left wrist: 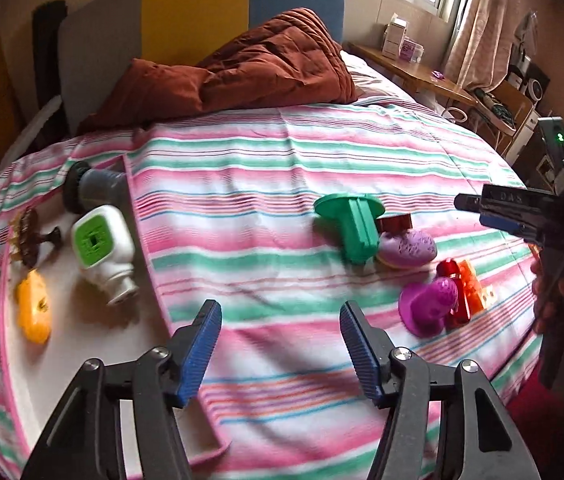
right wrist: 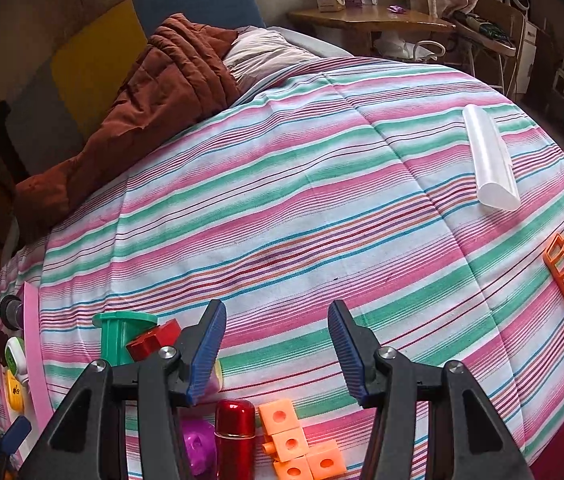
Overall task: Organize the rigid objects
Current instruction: 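Move the right gripper back over the toys while the left reaches the green spool piece, then close the left gripper on the green spool piece while the right reaches the lilac egg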
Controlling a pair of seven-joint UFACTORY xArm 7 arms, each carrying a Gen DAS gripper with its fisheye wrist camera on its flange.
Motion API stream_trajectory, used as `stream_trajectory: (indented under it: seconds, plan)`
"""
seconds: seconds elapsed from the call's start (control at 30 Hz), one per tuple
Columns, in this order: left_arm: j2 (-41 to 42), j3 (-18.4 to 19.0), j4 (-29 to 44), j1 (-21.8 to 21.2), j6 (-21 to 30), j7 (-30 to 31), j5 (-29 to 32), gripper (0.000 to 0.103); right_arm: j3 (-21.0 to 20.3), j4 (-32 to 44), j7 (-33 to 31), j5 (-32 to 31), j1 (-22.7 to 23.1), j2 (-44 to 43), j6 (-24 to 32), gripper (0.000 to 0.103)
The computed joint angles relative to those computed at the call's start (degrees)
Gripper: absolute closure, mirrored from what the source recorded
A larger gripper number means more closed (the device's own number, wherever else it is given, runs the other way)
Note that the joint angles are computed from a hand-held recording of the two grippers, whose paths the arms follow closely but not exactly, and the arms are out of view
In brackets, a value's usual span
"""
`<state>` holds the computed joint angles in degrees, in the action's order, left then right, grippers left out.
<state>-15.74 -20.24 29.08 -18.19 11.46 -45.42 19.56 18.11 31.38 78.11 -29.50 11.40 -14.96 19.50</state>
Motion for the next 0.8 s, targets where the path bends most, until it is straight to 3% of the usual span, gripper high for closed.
stream_trajectory:
  seconds: [0.2,0.43,0.5,0.8]
  plan:
    - [11.6,2.2,9.4,-1.4,0.0,1.5,0.7,0.041,-0.5,-0.4,0.0,0.9,0.0,-0.1,-1.4,0.049]
    - [21.4,6.8,18.7,-6.8,1.3,8.0,-4.0,0.059,-1.0,-2.6,-0.6,4.3,-1.1,-1.7,-4.7,0.049]
    - [22.9,7.4,20.0,-7.7,0.4,9.6,-5.8,0.06,-0.8,-2.8,-0.9,5.2,-1.4,-1.7,-5.3,0.049]
    - [31.0,11.9,27.5,-12.9,3.0,8.4,-2.3,0.062,-0.3,-2.7,-3.0,7.4,-2.1,-1.1,-5.9,0.049]
